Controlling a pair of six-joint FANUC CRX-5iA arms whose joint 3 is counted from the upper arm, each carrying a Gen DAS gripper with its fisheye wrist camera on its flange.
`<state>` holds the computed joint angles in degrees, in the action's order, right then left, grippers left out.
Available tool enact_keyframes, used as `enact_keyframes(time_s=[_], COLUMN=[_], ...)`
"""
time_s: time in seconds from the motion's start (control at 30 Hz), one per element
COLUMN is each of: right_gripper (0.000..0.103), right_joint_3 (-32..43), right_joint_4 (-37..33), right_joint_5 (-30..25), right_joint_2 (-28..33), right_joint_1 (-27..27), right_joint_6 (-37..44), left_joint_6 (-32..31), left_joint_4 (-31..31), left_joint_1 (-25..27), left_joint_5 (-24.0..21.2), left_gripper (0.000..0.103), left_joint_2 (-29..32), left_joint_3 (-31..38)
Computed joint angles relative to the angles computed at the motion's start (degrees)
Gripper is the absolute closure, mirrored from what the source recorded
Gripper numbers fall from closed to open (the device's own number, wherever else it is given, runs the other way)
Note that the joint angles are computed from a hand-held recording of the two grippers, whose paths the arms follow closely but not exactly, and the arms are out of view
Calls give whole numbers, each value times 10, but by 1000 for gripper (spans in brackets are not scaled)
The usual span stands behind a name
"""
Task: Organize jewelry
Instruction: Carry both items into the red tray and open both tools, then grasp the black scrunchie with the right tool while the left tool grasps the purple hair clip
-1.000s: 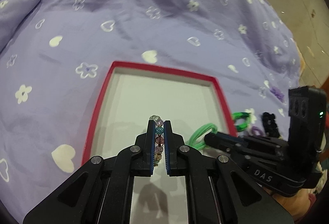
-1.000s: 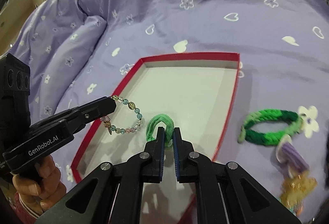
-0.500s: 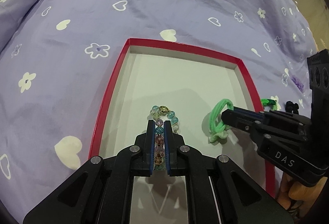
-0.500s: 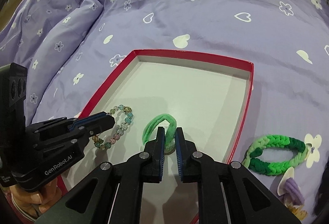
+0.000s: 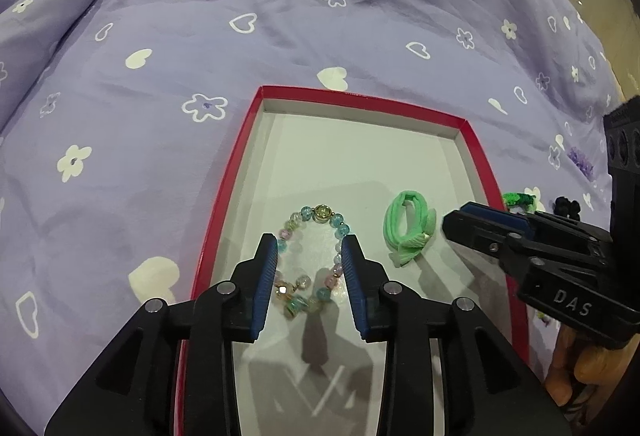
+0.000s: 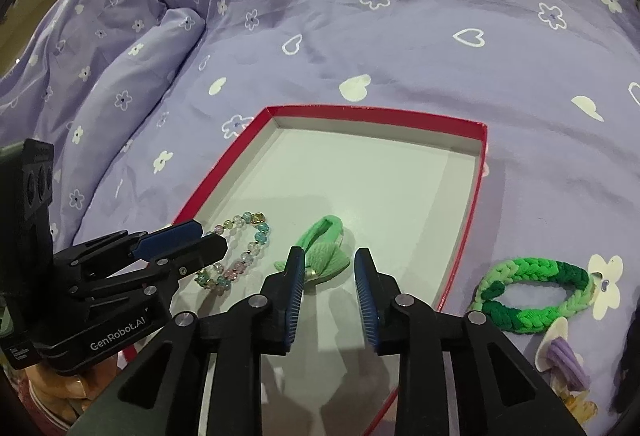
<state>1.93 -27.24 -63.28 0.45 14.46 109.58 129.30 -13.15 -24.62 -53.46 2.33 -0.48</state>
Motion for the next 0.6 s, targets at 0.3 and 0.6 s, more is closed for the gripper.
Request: enact_keyframes(time_s=[0.3, 0.6], right_gripper=[71, 67], right_joint_3=[-18, -36], right_joint_4=[-49, -69], right_joint_5=[-17, -37], right_joint_2=[-51, -90], right_joint_1=[-64, -155], right_joint_6=[16, 26], left_joint_6=[27, 16], left_joint_4=[-26, -27], left_joint_1=[-31, -70], left_joint_5=[-8, -9], left_gripper=[64, 59], left_joint_2=[-20, -2], left_joint_3=[13, 53])
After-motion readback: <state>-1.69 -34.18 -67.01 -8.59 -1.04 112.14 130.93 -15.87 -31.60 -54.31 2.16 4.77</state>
